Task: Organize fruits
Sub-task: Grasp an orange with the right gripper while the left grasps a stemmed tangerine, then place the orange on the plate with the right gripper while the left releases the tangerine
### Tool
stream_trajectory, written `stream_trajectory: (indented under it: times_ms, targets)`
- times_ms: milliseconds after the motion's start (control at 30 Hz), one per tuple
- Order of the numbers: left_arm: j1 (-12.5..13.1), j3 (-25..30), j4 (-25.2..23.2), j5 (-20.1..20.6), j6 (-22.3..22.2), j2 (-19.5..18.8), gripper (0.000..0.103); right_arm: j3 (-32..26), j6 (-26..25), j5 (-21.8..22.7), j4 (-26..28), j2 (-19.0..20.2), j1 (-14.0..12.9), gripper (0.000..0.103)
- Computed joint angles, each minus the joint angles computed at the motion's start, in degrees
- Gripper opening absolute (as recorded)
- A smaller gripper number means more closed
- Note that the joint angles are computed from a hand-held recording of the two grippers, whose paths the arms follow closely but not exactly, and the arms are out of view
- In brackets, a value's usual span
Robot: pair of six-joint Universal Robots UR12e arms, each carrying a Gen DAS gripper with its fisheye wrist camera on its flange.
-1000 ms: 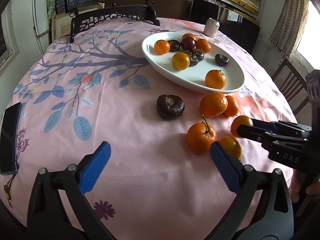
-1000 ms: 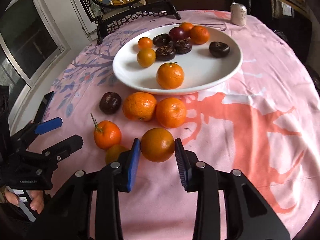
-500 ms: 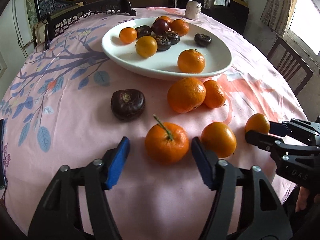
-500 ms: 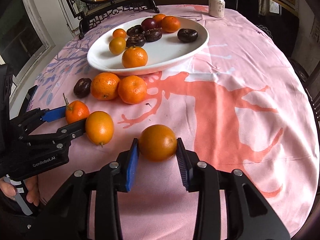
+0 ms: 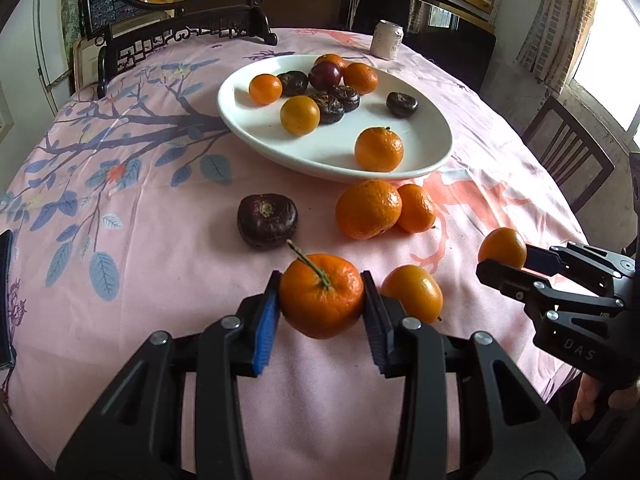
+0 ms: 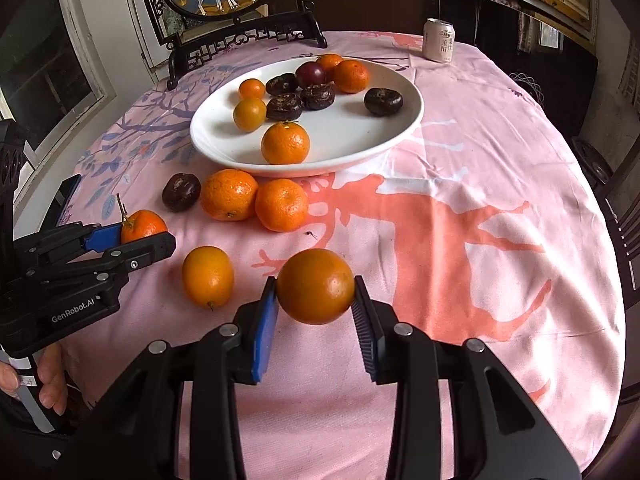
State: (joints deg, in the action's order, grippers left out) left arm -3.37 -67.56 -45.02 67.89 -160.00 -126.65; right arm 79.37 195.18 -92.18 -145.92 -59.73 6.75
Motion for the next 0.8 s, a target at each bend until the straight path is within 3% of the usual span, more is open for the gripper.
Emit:
stream_trajectory:
  times_ms: [300,500,633,800]
  targets:
    - [0.5,0.7,0.6,-1.8,-0.5,0.5,0.039,-0.2,-0.3,-0.2,-0.9,-0.2,0.2,0.037]
    - [-0.2,6.7,-1.1,-0.3,-1.4,-2.1,0.039,-3.1,-2.0,0.0,-0.1,1.1,-0.4,0.037]
    - [-1.0,18.1,-5.8,1.3,-2.7,-7.8,0.039,-8.7,-3.9,-0.6,2.6,3.9,-1.2,0.037]
    - [-2.5,37.5,-16.9,2.6,-3.7,-17.7,0.039,-17.4,-6.3,-2.1,5.7,8.6,-2.0,0.037]
